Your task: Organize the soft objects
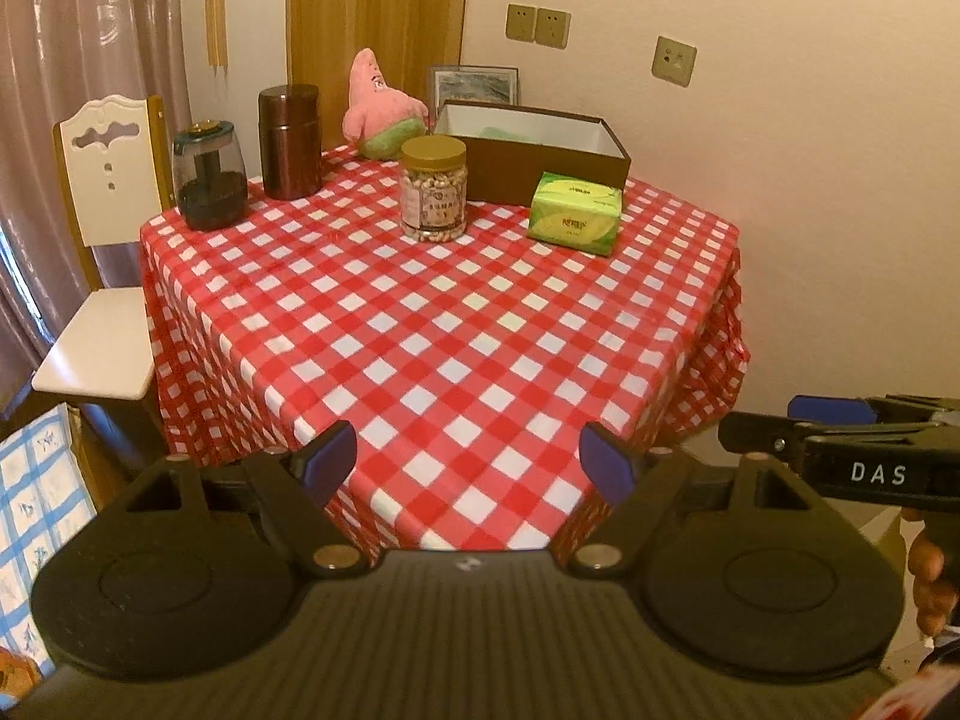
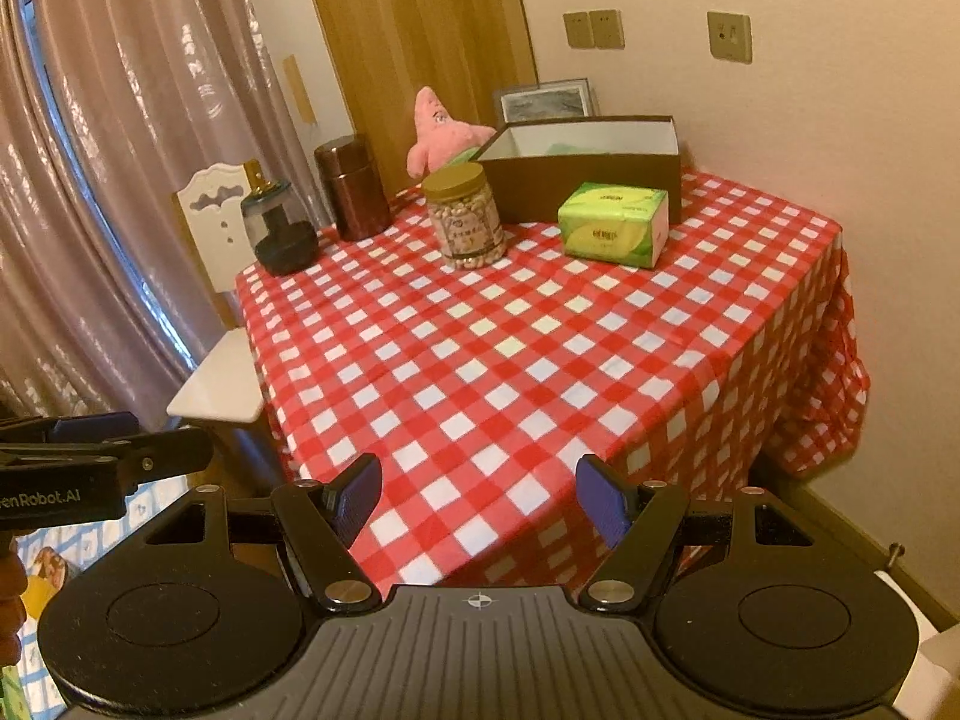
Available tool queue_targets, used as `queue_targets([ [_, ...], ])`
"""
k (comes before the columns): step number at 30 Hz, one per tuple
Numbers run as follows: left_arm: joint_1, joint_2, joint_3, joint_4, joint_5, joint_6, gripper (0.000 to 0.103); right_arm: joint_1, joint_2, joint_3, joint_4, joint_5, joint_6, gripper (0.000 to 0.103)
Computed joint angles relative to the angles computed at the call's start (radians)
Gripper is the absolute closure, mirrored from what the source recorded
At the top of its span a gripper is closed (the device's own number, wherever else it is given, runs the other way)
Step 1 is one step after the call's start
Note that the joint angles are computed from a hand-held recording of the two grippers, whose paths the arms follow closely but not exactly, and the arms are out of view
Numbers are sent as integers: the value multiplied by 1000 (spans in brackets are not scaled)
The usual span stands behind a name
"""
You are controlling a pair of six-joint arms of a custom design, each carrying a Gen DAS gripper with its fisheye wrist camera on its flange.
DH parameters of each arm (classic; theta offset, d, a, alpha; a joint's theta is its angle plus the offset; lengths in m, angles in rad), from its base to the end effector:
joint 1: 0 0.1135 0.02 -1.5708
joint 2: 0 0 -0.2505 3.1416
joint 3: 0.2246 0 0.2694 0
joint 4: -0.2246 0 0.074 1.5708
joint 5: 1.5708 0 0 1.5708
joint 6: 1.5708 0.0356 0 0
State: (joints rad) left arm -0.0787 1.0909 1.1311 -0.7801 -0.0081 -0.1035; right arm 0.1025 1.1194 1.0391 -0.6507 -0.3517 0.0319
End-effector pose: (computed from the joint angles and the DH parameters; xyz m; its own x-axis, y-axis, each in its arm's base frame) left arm 0.2446 -0.0190 0.3323 -0.6760 -0.0503 -0.7352 0.0028 0.9975 -0.0709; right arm 0.2547 0.0385 0.3059 -0.6750 -0.0393 -0.7368 -0.3298 0.9093 0.2536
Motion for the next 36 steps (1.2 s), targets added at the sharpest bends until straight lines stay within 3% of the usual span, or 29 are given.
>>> queue_targets([
  [7, -52, -41, -31, -35, -25, -41, 23, -29, -56, -21, -67, -16, -39, 32],
  [16, -186, -68, -32, -82, -132, -128, 23, -120, -96, -36, -138, -105, -122, 32],
  [26, -328, -58, -15, -123, -240, -242, 23, -241, -97, -22, -221, -208, -232, 32],
  [31, -324, -61, -17, -123, -236, -237, 23, -283, -96, -19, -250, -241, -271, 32],
  [36, -405, -44, -2, -139, -290, -293, 23, -304, -97, -18, -261, -252, -287, 32],
])
